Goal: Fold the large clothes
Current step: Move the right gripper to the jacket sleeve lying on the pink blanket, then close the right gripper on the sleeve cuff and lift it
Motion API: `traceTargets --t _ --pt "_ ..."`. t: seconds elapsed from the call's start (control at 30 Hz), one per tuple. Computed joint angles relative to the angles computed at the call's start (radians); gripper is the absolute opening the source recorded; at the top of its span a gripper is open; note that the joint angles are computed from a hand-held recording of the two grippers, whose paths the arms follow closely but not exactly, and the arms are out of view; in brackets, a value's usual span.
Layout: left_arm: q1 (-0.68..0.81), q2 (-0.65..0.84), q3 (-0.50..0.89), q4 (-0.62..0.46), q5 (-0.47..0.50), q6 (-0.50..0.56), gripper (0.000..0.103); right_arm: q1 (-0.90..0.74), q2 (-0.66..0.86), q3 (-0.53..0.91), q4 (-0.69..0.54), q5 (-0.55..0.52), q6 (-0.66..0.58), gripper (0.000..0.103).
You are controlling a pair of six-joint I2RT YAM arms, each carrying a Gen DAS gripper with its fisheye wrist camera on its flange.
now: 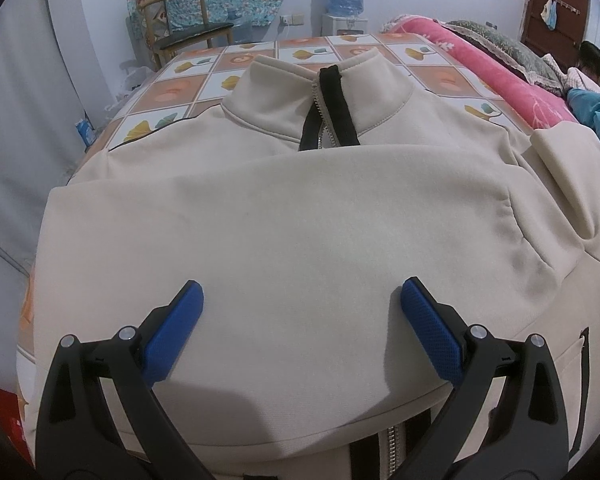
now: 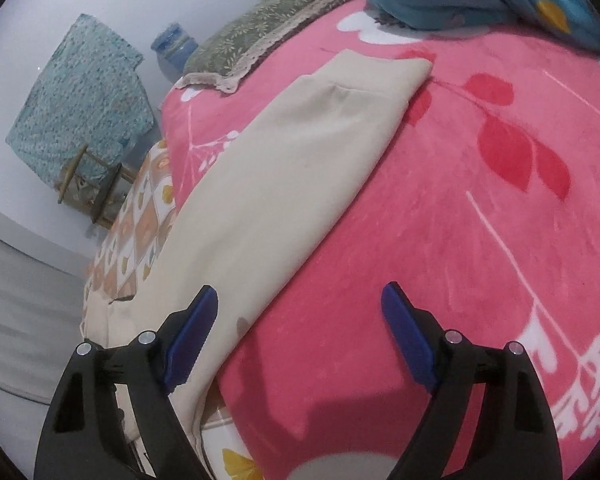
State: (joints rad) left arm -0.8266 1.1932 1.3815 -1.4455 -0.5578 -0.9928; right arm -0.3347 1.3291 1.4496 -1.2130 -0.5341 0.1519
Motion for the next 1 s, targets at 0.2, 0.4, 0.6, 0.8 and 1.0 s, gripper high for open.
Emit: traceTargets --t 0.2,0.4,0.6,0.8,1.0 --pt "0.001 0.002 0.003 -0.002 0.000 -0.001 0.097 -0.007 0.039 0.008 0.031 -0.019 0.033 0.082" --pt "0.004 0.001 0.003 0.001 0.004 0.002 0.097 -0.073 0.084 0.020 0.073 -0.077 0.091 0.078" --pt "0.007 0.000 0.003 0.000 0.007 0.005 0.097 -0.153 0.162 0.066 0.117 -0.142 0.164 0.074" --pt "0.009 0.007 0.007 -0.001 0.010 0.006 0.097 -0.201 0.257 0.120 0.158 -0.214 0.222 0.064" --pt "0.012 0.009 0.010 -0.004 0.014 0.006 0.097 -0.193 0.361 0.169 0.212 -0.248 0.296 0.056"
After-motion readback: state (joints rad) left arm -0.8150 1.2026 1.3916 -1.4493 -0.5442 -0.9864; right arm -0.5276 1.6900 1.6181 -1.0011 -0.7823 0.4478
